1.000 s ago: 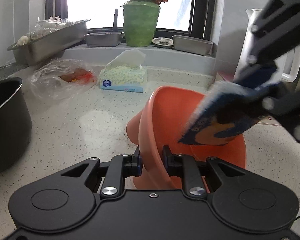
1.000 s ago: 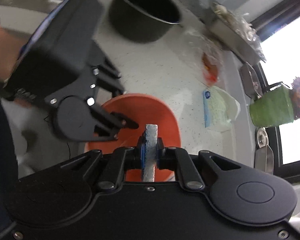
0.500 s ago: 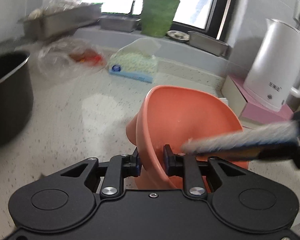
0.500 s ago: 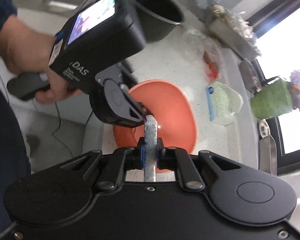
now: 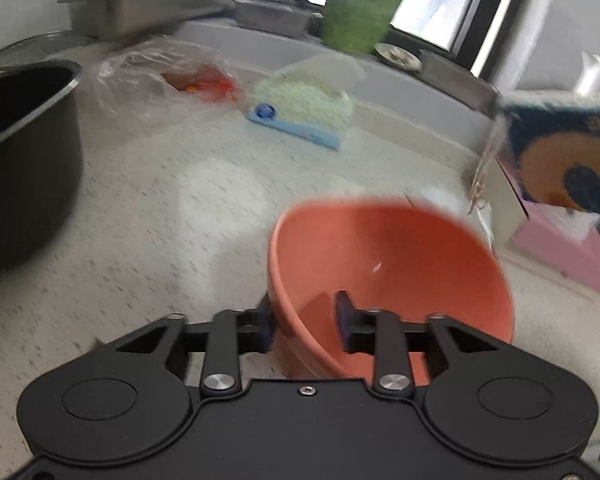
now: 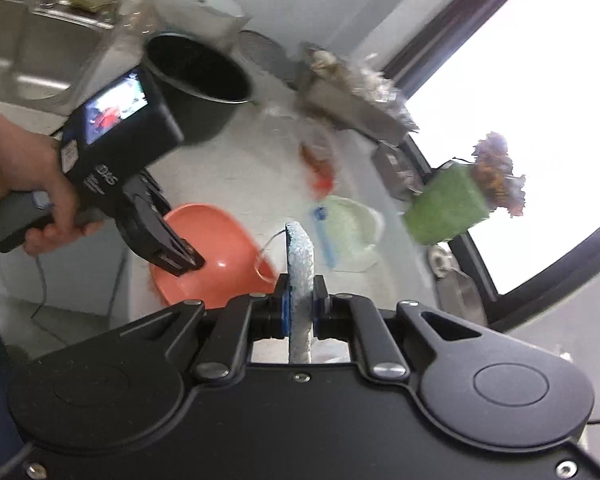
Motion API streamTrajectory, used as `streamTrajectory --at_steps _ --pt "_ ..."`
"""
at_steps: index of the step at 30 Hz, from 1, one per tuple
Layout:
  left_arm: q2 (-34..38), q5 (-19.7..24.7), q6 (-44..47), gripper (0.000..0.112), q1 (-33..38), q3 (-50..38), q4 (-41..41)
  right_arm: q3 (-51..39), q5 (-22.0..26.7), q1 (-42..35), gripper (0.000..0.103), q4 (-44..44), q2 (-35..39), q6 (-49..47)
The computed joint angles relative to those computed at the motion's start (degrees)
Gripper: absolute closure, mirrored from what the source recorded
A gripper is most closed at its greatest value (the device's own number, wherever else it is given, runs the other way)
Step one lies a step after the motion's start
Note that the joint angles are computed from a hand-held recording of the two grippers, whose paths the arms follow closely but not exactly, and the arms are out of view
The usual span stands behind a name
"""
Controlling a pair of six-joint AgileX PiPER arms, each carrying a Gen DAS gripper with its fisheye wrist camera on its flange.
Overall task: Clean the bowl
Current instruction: 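Turn the bowl over with the left tool while the right tool wipes its outside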
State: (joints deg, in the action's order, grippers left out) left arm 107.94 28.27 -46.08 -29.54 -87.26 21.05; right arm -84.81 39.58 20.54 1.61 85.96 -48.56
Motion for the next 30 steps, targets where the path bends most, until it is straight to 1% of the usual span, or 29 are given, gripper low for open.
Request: streamTrajectory --at_steps 3,4,6,7,9,10,11,12,13,14,15,18,21,23,24,25,26,27,28,29,30 --pt "-1.0 -0.5 -3.9 0.044 0.0 0.0 5.3 0.4 -0.7 -0.9 0.092 -1.3 1.7 3.9" --pt "-1.4 1.0 -6.3 0.042 -0.4 -0.7 9.8 0.6 -0.9 -1.0 0.092 -1.4 1.9 4.6" --pt "-3.0 2.5 -5.8 0.042 -1.1 -0.3 14.5 1.4 -1.3 -1.8 0.092 -0.6 2.0 6.1" --pt "-4.2 2.0 -2.5 0.042 -1.0 0.3 14.8 1.5 -1.5 -2.3 0.092 -0.5 2.2 6.9" --pt "-7.3 -2.4 8.8 0.042 -1.3 3.3 14.3 1.4 -1.5 -3.5 0.092 0.2 2.8 8.2" --pt "-9.5 -5.6 14.6 0.042 -2.5 5.8 15.9 1.4 -1.6 -3.7 0.092 0.3 3.0 8.6" --pt "-10.9 -7.4 20.3 0.042 -3.8 7.3 15.4 1.5 -1.8 -4.2 0.092 0.4 3.0 9.2" --pt "-11.2 -7.7 26.0 0.042 -4.3 7.3 12.7 1.7 -1.9 -4.7 0.092 0.4 3.0 9.8" --pt "-11.2 -7.1 31.7 0.042 -6.0 7.3 11.3 1.9 -2.1 -5.2 0.092 0.5 3.0 10.5" --pt "-10.7 -4.6 37.5 0.042 -7.4 6.3 9.8 2.2 -2.4 -5.8 0.092 0.7 2.9 11.0" --pt "-9.8 -2.4 43.2 0.042 -7.9 4.7 6.4 2.4 -2.4 -6.2 0.092 1.3 2.9 10.8" --pt "-5.2 4.2 59.2 0.042 -9.3 -0.3 -0.4 3.2 -2.5 -7.2 0.092 3.1 2.7 10.0" --pt "1.0 11.1 64.4 0.043 -10.4 -7.2 -0.9 4.9 -2.9 -7.9 0.092 4.6 2.2 9.3" --pt "5.4 15.3 66.7 0.05 -11.2 -11.8 0.8 6.1 -3.3 -7.9 0.092 4.6 1.7 9.7" --pt "6.4 16.3 67.8 0.051 -11.4 -12.4 1.2 6.6 -3.4 -8.0 0.092 5.0 1.6 9.8" --pt "8.2 17.4 69.8 0.055 -12.1 -13.3 2.8 6.9 -3.5 -8.2 0.092 5.2 1.4 9.9" --pt "8.7 16.3 71.2 0.073 -12.7 -12.4 5.2 7.3 -3.6 -8.4 0.092 5.3 1.3 10.0" --pt "8.9 15.9 70.9 0.086 -13.0 -11.9 6.4 7.7 -3.7 -8.5 0.092 5.5 1.2 10.2" --pt "10.5 17.3 69.3 0.091 -13.6 -13.3 8.9 7.9 -3.8 -8.6 0.092 5.5 1.0 10.4" --pt "11.4 17.1 67.4 0.092 -14.0 -13.8 11.5 8.3 -3.9 -8.9 0.092 5.6 0.7 10.7" --pt "11.4 16.5 67.3 0.092 -14.0 -13.6 11.9 8.5 -3.9 -9.1 0.092 5.9 0.6 10.7"
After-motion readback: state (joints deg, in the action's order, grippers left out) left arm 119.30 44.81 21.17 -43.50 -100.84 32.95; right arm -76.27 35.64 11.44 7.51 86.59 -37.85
